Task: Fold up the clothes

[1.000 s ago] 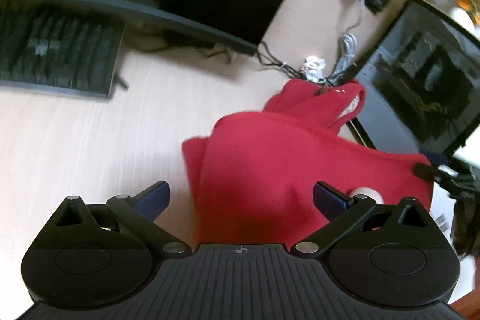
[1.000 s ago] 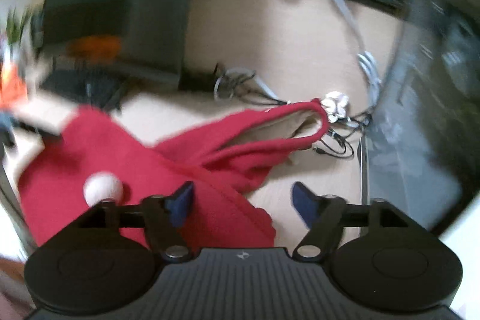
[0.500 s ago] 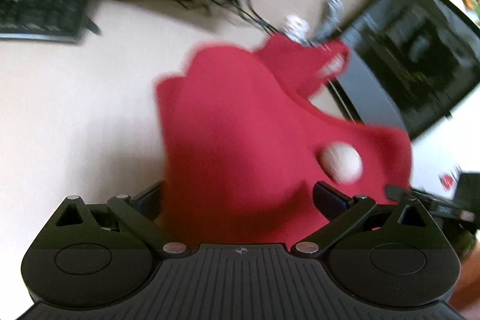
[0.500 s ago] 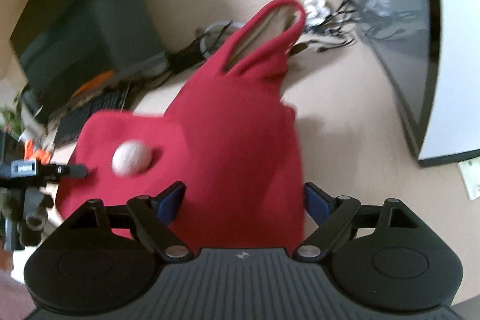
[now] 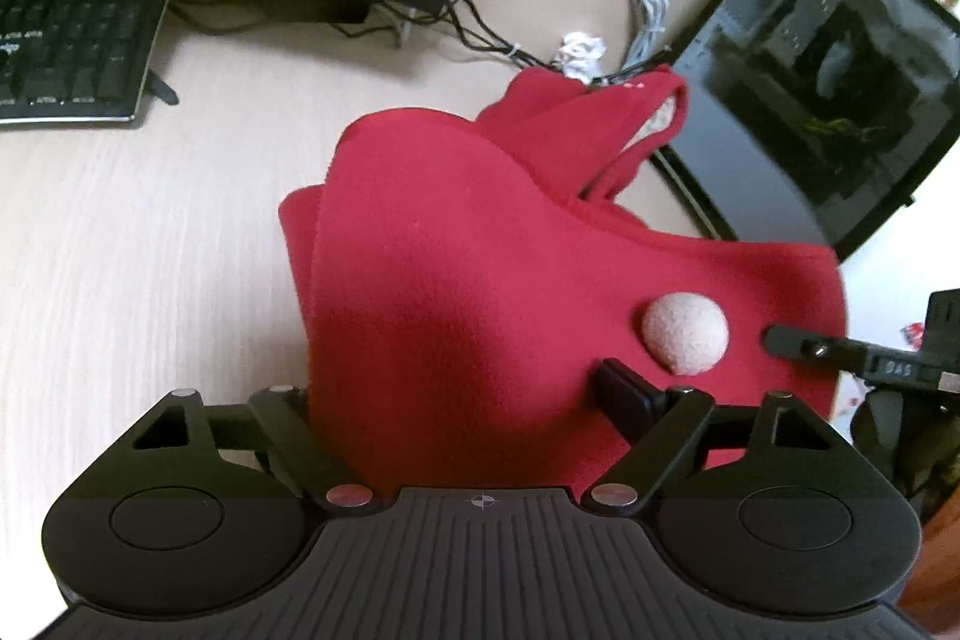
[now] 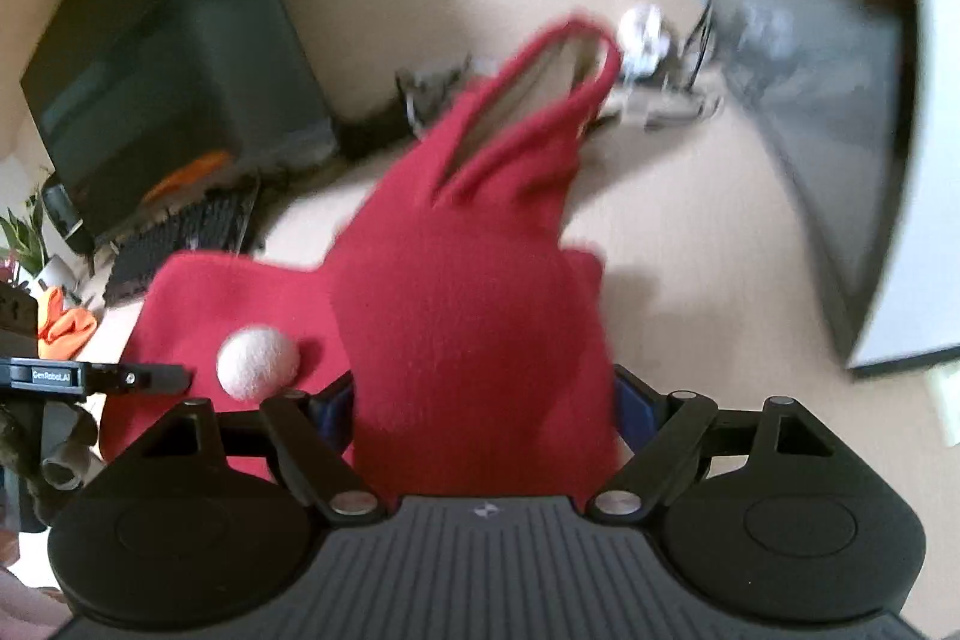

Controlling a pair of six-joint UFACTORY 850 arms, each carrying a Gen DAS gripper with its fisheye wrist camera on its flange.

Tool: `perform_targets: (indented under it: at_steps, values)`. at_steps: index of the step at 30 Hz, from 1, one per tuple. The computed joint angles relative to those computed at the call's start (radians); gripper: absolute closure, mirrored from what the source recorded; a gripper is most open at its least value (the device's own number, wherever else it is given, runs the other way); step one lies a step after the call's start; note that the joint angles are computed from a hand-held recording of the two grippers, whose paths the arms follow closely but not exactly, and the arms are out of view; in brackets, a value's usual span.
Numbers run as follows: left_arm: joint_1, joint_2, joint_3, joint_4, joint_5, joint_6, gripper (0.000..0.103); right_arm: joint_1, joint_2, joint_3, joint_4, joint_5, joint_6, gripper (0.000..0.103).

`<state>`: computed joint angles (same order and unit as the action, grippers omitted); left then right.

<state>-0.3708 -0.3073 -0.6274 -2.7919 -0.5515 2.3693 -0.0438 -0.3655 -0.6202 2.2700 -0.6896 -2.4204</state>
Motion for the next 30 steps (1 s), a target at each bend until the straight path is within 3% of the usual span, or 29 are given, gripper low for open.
perform_targets:
  at_steps: [1,2,4,7,9,13,15,17,21,26,30]
  values:
    - [-0.006,0.000,-0.001,-0.028,0.008,0.029,0.019,0.013,-0.024,-0.017,0.001,0.012,0.005,0.031]
    - [-0.014,0.009,0.005,-0.068,0.015,0.065,0.027,0.026,-0.016,-0.005,0.023,0.011,-0.032,0.050]
    - [-0.026,0.033,0.026,-0.135,0.021,0.117,0.041,0.056,-0.002,0.025,0.103,-0.004,-0.147,0.062]
    - [-0.010,0.066,0.047,-0.092,-0.012,0.020,0.058,0.056,0.061,0.060,0.093,-0.043,-0.190,0.071]
    - [0.014,0.070,0.035,-0.060,-0.039,-0.011,0.073,0.049,0.100,0.064,0.074,-0.071,-0.194,0.071]
    - [0.011,0.005,-0.059,-0.259,0.010,0.264,0.073,0.067,0.048,-0.026,0.151,-0.041,-0.226,0.070]
    - [0.013,-0.022,-0.086,-0.301,0.025,0.319,0.061,0.083,-0.028,-0.089,0.228,0.034,-0.248,0.066]
    - [0.023,-0.029,-0.090,-0.272,0.022,0.284,0.053,0.078,-0.085,-0.123,0.262,0.071,-0.202,0.049]
    - [0.043,-0.022,-0.080,-0.229,0.010,0.226,0.047,0.024,-0.076,-0.090,0.205,-0.002,-0.037,0.042]
    - [0.051,0.057,-0.028,-0.311,-0.030,0.278,0.046,0.048,0.064,0.043,0.507,-0.097,-0.393,0.038]
    - [0.050,0.102,0.003,-0.260,-0.099,0.239,0.041,0.033,0.131,0.113,0.548,-0.160,-0.468,0.038]
